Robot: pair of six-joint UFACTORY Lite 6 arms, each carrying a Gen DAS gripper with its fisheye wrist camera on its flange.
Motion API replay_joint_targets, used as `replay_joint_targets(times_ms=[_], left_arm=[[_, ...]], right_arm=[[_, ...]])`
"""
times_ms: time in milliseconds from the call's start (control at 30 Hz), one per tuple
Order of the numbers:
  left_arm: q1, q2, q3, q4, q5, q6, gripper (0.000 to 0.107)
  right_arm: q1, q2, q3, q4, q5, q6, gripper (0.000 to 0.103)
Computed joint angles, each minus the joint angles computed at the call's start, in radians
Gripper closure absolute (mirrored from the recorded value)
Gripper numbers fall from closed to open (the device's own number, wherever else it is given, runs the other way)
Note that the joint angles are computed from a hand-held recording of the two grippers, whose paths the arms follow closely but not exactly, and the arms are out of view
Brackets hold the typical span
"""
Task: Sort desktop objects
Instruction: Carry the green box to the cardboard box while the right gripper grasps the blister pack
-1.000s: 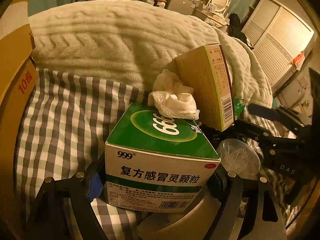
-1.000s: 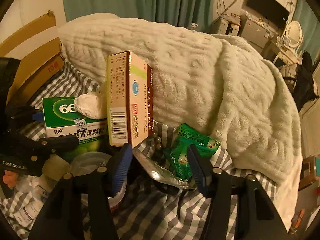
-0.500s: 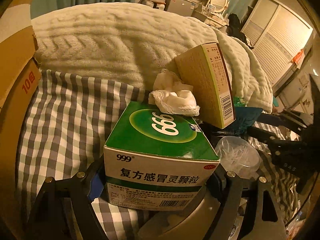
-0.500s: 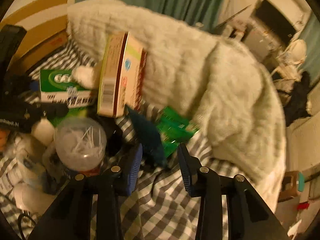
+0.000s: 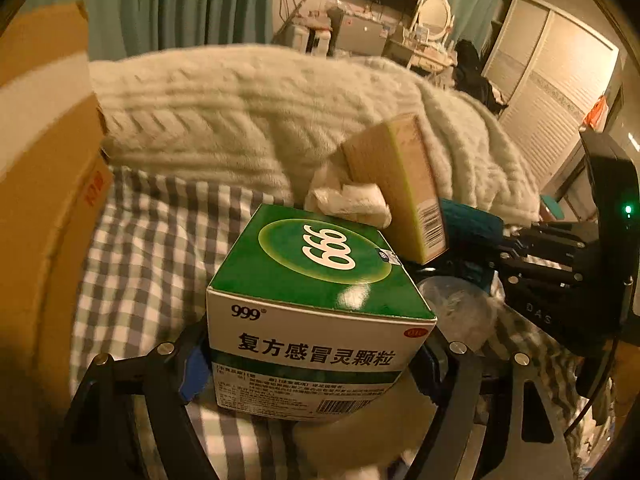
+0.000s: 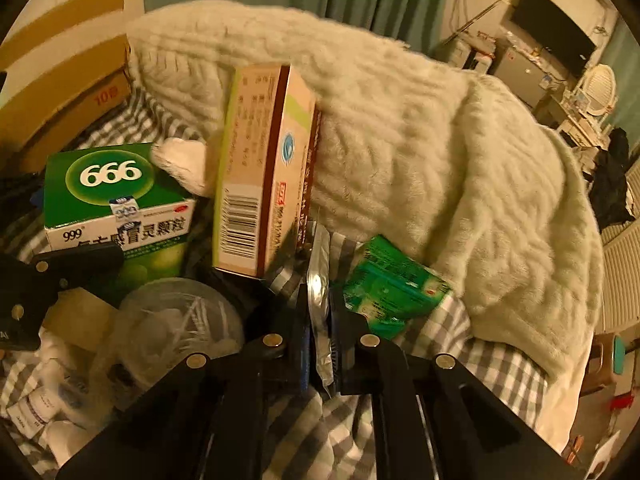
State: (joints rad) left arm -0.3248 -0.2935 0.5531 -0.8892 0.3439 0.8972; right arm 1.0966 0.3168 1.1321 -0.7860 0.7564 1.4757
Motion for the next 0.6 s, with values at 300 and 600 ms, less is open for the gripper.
replay_joint_targets(times_ms=[300, 600], left_arm=[[0.108, -0.338, -0.013, 0.163, 0.211, -0.183, 0.026], [0.189, -0.486, 0.227, 0.372, 0.435, -0.391, 0.025]], right_arm=[[0.165, -0.116, 0.109, 0.014, 0.305, -0.009, 0.096], [0.373, 0.071, 0.654, -0.021, 0.692, -0.089, 0.096]])
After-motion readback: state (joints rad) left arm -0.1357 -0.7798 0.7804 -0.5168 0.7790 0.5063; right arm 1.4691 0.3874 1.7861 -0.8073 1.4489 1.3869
